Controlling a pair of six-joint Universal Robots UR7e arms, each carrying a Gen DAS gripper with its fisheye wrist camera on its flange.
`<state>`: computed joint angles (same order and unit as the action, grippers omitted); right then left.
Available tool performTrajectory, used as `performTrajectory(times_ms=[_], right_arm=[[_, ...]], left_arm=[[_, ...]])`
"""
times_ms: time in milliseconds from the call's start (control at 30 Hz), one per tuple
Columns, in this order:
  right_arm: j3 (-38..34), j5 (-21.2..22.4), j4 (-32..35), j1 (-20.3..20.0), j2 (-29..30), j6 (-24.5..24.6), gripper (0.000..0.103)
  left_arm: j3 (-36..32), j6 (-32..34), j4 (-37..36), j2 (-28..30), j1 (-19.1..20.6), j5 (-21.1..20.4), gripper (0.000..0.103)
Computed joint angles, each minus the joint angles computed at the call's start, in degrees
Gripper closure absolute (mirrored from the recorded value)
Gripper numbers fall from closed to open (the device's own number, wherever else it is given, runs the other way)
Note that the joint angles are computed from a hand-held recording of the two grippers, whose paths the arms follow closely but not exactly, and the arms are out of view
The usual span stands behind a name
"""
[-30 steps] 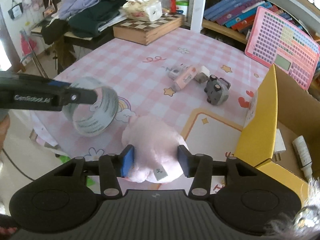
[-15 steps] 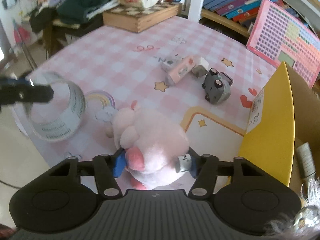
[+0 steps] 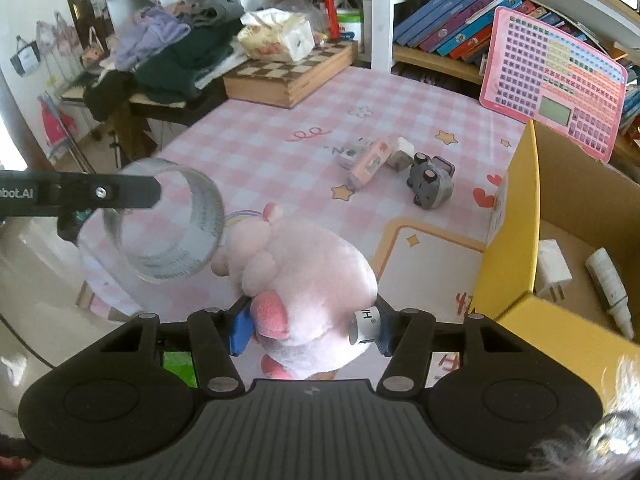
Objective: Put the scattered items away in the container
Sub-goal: 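Lift the tape roll and plush pig and carry both toward the yellow box, then carry the tape roll and plush pig over the open yellow box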
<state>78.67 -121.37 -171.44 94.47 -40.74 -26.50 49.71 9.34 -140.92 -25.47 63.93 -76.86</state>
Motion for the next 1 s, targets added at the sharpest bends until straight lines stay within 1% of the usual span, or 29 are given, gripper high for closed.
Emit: performTrajectory(times_ms=[133,267,433,667,867,1000], right_arm=[[3.33,0.39,-2.85,0.71,-1.46,1.42,0.049],[6.96,0.20,-5.76,1.18,-3.06,2.85,0.048],[11.27,-1.42,-8.67,1.34,-4.89,6.23,0.048],[19.26,-4.63,-13.99,2.21,-8.97,9.45,0.048],[25.54,-9.06,-17.88,2.65,-12.22,14.19,0.048],[28.97,-10.94,-18.64,2.52,-14.20,18.25,0.048]], left_arm=[[2.35,-1.91,0.98,-1.83,0.13,-1.97,0.060],[5.34,-0.23,0.18,-3.73,-0.43,-3.20,0.060],[7.23,1.19,1.33,-5.04,-0.94,-4.67,0.060],[10.20,0.63,4.37,-7.23,-1.35,-8.34,0.060],[11.99,0.07,6.72,-8.38,-1.66,-11.16,0.060],[12.12,0.18,8.26,-8.18,-1.97,-12.58,0.060]])
